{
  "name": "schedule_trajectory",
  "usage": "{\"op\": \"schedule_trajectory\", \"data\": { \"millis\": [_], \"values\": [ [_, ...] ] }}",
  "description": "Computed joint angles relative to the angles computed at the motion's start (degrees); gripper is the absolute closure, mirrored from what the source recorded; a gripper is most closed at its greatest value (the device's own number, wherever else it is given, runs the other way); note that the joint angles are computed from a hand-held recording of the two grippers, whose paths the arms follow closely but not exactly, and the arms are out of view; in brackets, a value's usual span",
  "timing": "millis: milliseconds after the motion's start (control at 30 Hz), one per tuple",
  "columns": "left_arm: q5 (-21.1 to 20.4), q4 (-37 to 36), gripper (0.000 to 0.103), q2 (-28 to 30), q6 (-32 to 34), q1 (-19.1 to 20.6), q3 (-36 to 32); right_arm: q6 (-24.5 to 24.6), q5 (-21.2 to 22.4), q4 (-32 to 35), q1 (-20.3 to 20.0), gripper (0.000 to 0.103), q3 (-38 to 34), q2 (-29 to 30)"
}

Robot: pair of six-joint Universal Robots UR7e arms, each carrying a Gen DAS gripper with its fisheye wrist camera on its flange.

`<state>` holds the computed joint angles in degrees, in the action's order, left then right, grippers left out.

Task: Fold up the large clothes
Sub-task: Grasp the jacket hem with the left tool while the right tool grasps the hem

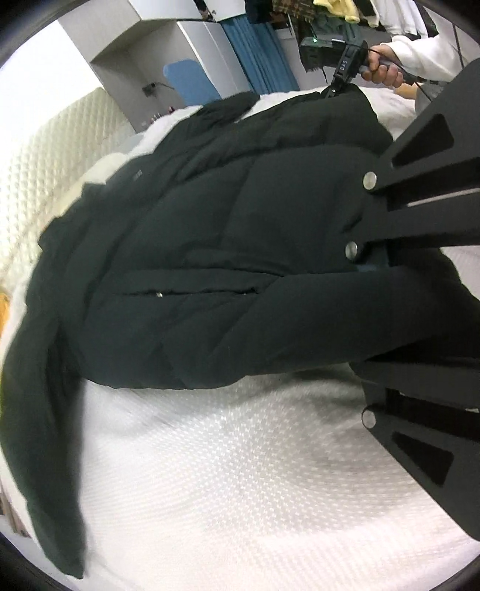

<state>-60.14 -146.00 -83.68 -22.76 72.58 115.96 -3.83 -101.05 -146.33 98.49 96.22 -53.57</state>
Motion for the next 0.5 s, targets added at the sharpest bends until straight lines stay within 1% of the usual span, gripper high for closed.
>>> {"op": "schedule_trajectory", "data": {
  "millis": [133, 267, 367, 500],
  "values": [
    [1.28, 2.12, 0.097, -2.89, -1.94, -3.67, 1.76, -2.42, -1.67, 0.46, 2.64, 0.095, 1.37, -3.01],
    [2.37, 6.81, 0.097, -6.85, -6.55, -6.66, 4.14, -2.75, -4.18, 0.76, 4.92, 0.096, 4.32, -6.10],
    [3.64, 13.41, 0.096, -10.40, -11.60, -9.20, 6.04, -1.92, -6.38, 1.02, 6.15, 0.096, 6.24, -7.17],
    [5.00, 21.64, 0.096, -13.68, -17.67, -12.09, 7.75, -0.02, -11.14, 2.16, 8.16, 0.096, 10.03, -8.92]
  ]
}}
